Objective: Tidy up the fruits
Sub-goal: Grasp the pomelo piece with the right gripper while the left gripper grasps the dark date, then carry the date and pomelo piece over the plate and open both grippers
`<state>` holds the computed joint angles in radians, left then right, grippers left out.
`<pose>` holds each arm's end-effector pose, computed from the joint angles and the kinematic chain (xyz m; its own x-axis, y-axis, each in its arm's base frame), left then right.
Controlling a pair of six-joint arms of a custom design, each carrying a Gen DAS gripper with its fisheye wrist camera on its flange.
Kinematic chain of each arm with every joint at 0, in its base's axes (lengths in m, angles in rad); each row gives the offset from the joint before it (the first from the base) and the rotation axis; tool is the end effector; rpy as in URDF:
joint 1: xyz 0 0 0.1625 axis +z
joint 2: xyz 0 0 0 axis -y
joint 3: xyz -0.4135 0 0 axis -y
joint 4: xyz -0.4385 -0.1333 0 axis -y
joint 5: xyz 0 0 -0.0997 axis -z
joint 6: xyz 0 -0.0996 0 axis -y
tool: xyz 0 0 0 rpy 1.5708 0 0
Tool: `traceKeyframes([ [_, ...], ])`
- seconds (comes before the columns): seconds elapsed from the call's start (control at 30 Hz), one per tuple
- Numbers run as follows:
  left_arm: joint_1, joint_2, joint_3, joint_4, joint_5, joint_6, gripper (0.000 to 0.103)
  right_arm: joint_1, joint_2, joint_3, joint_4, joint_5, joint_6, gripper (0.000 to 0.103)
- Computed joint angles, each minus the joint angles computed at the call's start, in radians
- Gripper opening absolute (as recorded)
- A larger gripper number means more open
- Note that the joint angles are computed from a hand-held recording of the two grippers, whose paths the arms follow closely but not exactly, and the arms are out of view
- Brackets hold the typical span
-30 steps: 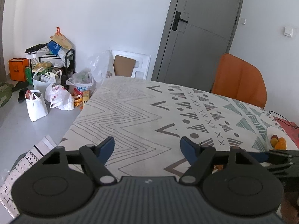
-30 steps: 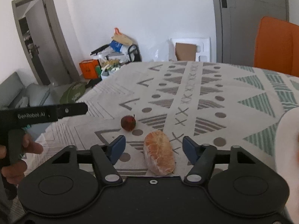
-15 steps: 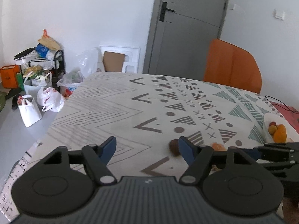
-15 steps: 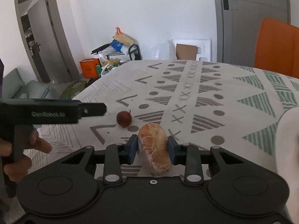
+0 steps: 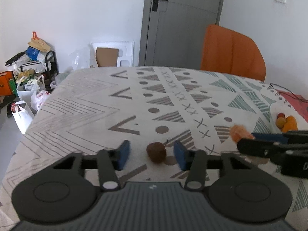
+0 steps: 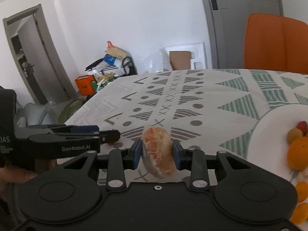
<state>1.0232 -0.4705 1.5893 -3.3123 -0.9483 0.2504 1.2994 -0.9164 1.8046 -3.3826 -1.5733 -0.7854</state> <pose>-0.1949 -0.6873 -0.0521 -0.7387 0.3004 -0.6034 0.6255 0.6390 -0.4477 -0.0509 -0.6791 0.1698 -0.7951 -0.2198 0.5652 -0.5666 0.6017 -0.5630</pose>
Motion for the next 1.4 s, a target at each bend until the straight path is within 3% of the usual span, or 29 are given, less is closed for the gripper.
traceKeyframes([
  [0.13, -0.008, 0.003, 0.002, 0.005, 0.004, 0.004, 0.021, -0.006, -0.011, 0.001, 0.005, 0.017, 0.017, 0.032],
  [0.5, -0.043, -0.041, 0.061, -0.049, -0.016, 0.016, 0.021, -0.002, -0.047, 0.036, -0.032, 0.063, 0.011, 0.032],
  [0.87, -0.074, -0.063, 0.089, -0.119, -0.05, 0.033, 0.021, 0.0, -0.096, 0.089, -0.102, 0.058, 0.005, 0.032],
  [1.4, -0.1, 0.006, 0.039, -0.074, -0.163, 0.008, 0.021, -0.061, -0.173, 0.165, -0.199, 0.027, 0.045, 0.032],
])
